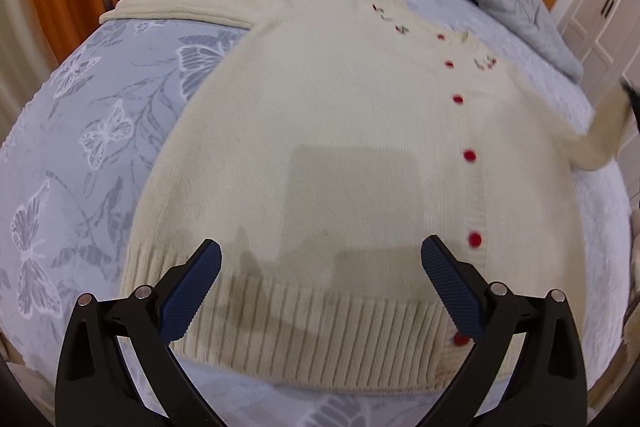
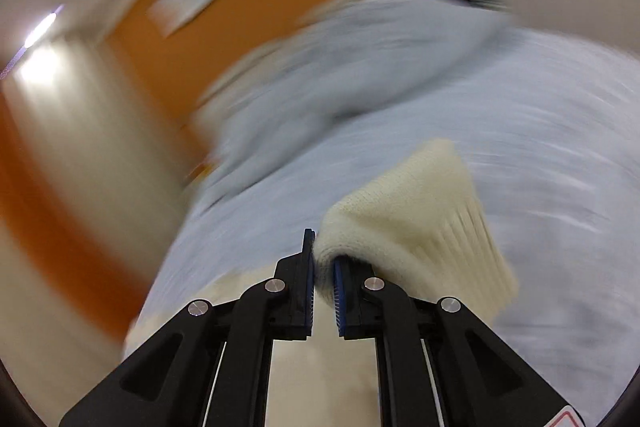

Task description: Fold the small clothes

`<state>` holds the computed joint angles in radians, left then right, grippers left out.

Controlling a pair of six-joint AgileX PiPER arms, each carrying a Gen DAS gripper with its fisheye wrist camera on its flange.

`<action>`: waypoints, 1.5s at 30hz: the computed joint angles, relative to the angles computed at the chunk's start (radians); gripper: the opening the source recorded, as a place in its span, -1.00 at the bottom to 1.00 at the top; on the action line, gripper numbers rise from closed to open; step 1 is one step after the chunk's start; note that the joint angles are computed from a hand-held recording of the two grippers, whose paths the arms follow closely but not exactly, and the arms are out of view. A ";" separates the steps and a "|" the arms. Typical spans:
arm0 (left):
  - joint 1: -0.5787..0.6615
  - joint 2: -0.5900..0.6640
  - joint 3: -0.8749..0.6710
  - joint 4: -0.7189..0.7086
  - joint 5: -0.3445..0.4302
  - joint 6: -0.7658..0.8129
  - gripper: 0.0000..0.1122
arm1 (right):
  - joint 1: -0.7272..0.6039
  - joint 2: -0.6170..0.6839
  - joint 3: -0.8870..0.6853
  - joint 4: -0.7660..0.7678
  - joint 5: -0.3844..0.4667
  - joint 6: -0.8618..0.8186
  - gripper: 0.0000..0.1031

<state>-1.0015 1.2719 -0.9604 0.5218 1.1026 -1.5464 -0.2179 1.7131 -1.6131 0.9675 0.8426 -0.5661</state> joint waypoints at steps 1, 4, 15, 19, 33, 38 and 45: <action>0.009 -0.010 0.007 0.004 -0.008 -0.012 0.75 | 0.078 0.018 -0.036 -0.036 0.007 0.022 -0.77; 0.045 -0.039 0.018 -0.015 -0.042 -0.016 0.75 | 0.343 0.161 -0.183 -0.213 0.050 0.123 -0.50; 0.512 0.092 -0.144 -0.297 -0.389 0.476 0.75 | 0.284 -0.130 0.473 -0.254 -0.229 0.152 -0.07; 0.665 0.359 -0.328 -0.566 -0.488 0.723 0.74 | 0.136 -0.143 0.558 -0.174 -0.211 0.124 -0.06; 0.666 0.719 -0.706 -0.388 -0.397 0.690 -0.71 | 0.233 0.062 0.378 -0.460 -0.428 0.430 -0.45; 0.729 0.434 -0.310 -0.340 -0.651 0.647 0.18 | 0.257 -0.060 0.495 -0.450 -0.493 0.458 -0.11; 1.166 0.310 -0.130 -0.375 -0.668 0.633 0.50 | 0.429 -0.252 0.801 -0.643 -0.588 0.550 0.13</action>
